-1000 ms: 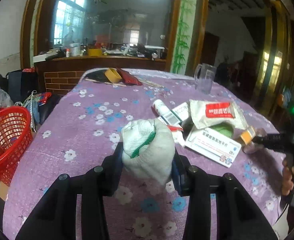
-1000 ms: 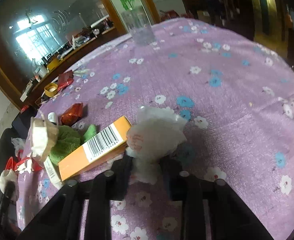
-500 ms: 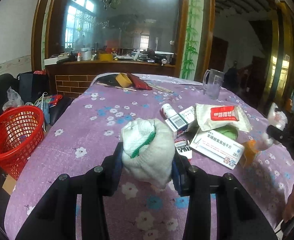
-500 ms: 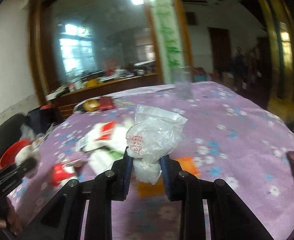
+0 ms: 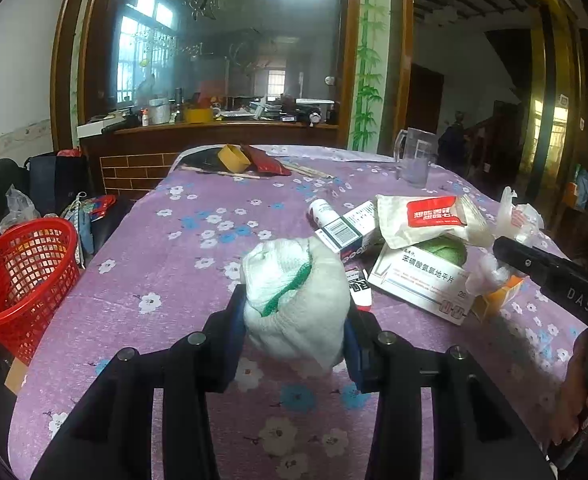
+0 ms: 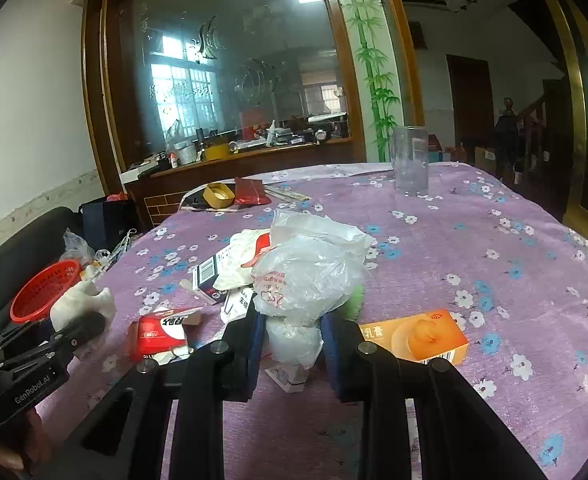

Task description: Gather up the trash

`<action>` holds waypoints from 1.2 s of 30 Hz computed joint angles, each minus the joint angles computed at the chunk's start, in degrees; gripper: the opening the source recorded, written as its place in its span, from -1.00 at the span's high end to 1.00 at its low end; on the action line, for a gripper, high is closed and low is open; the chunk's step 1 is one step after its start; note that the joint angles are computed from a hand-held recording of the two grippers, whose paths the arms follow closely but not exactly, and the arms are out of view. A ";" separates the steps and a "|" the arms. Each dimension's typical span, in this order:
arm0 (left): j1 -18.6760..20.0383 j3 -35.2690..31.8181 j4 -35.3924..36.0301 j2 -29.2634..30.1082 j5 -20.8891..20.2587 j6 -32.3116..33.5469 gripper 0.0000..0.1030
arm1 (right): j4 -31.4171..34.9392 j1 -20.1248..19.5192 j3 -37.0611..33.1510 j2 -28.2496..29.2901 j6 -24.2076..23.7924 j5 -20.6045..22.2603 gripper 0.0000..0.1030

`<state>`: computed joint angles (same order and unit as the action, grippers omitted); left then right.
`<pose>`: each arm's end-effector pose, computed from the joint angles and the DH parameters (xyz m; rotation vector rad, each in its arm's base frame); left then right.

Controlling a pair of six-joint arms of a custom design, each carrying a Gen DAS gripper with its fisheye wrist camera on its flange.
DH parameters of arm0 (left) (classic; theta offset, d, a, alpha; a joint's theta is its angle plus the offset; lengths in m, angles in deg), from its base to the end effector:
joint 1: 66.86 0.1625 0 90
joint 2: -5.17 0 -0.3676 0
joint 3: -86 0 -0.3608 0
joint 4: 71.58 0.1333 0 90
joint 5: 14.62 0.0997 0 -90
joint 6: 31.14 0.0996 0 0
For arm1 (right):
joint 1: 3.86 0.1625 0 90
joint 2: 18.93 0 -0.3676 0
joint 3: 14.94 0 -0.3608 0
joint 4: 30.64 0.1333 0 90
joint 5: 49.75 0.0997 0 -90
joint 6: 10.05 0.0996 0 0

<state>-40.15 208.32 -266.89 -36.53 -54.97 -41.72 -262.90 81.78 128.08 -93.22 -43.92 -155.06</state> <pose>-0.3087 -0.3895 0.0341 0.8702 2.3182 -1.1158 0.0800 -0.3579 0.2485 0.3329 -2.0971 1.3985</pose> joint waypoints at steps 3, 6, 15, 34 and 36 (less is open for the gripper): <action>0.06 0.05 -0.25 -0.03 -0.12 -0.11 0.20 | 1.25 -0.38 0.07 -0.14 0.33 0.12 0.44; 0.05 0.19 -0.48 -0.11 -0.10 -0.22 0.20 | 0.40 -0.31 0.04 0.12 -0.17 0.07 0.44; 0.22 0.02 -0.18 -0.14 -0.38 -0.33 0.20 | -3.51 1.23 -0.29 2.45 -2.70 -1.92 0.44; 0.48 -0.06 0.22 -0.31 -0.72 0.52 0.20 | -2.02 1.31 0.03 1.49 -1.47 -1.86 0.44; 0.41 -0.06 0.25 -0.23 -0.62 0.58 0.20 | -1.86 1.31 0.02 1.45 -1.52 -1.99 0.44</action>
